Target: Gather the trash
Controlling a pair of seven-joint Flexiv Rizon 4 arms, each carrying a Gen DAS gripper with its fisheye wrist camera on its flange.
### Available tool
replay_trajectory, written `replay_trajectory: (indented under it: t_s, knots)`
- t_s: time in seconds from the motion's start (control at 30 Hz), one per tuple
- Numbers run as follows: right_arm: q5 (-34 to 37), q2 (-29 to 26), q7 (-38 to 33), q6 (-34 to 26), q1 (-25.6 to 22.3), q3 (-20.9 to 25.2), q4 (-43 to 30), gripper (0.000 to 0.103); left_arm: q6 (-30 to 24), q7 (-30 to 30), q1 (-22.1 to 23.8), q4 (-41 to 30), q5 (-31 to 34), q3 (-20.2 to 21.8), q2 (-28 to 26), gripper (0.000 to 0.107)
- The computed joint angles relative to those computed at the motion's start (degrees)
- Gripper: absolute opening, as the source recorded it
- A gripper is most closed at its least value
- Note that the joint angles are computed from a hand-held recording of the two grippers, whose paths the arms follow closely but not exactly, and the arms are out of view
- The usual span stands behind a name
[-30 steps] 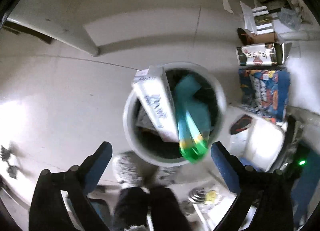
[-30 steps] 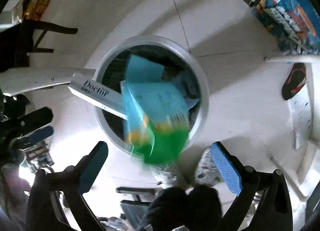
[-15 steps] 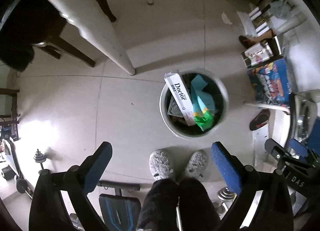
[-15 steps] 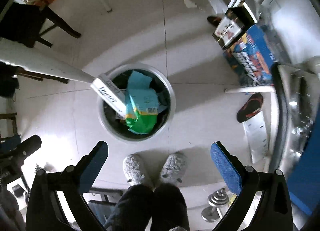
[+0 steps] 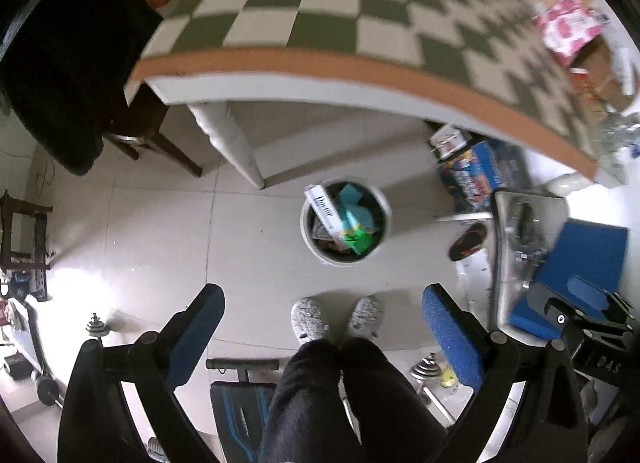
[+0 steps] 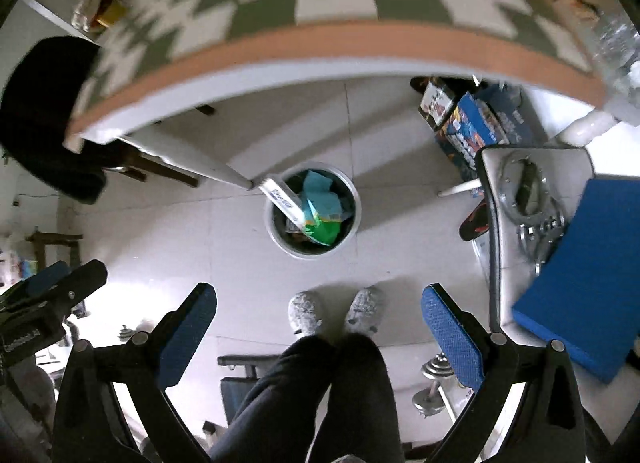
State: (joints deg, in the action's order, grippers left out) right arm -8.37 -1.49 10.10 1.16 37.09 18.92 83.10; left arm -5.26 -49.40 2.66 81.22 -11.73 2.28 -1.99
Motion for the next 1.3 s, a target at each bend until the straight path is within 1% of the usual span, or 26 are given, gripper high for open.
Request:
replay_trajectory:
  t_s: [0.1,0.27,0.37,0.5,0.57,0.8,0.97,1.03,1.17,1.3]
  knots:
    - [-1.49,0.19,0.62,-5.09,1.61,0.49,-5.97,0.103,-5.29,1.21,1.32,-4.91,-2.95,0.31,0.35,0.101]
    - [-4.94,-0.72,0.95,-13.05,4.94,1.19,-16.36,0.103,-12.95,0.6,3.67,-12.55,-8.11,0.8,-0.64,0.101]
    - [-6.65,-1.81,0.97,-16.28,7.01,1.11,-21.8,0.103,-17.69,-1.5,5.16,-17.31,-11.75,0.74,-2.15,0.101]
    - [-9.34,-3.29,0.89,-18.81,9.85,0.7,-28.21,0.103,-23.25,-4.1,7.46,-23.81,-16.86,0.4,-4.42,0.101]
    - [-11.32,-4.73,-0.04,-21.18,11.95,0.33,-32.4,0.103,-24.99,-4.92,8.55,-26.34,-19.01,0.14,-5.23,0.101]
    - [-14.71,-7.73,-2.11,-24.19,17.25,-2.32,-40.82,0.103,-28.85,-6.51,11.94,-33.14,-24.47,-1.03,-7.51,0.101]
    - [-15.9,-9.12,-3.65,-26.25,19.94,-3.89,-45.18,0.103,-29.74,-6.39,13.14,-34.5,-25.98,-1.41,-7.74,0.101]
    - [-15.79,-9.1,-3.58,-26.04,20.43,-4.43,-45.45,0.103,-30.0,-6.47,13.38,-34.6,-26.4,-1.5,-7.69,0.103]
    - [-16.58,-10.21,-4.59,-27.52,21.88,-5.34,-48.18,0.103,-30.26,-6.22,13.72,-34.58,-26.73,-1.44,-7.53,0.103]
    - [-16.26,-10.48,-5.38,-27.48,22.36,-6.21,-48.97,0.103,-30.73,-6.24,13.99,-35.07,-27.09,-1.55,-7.65,0.103]
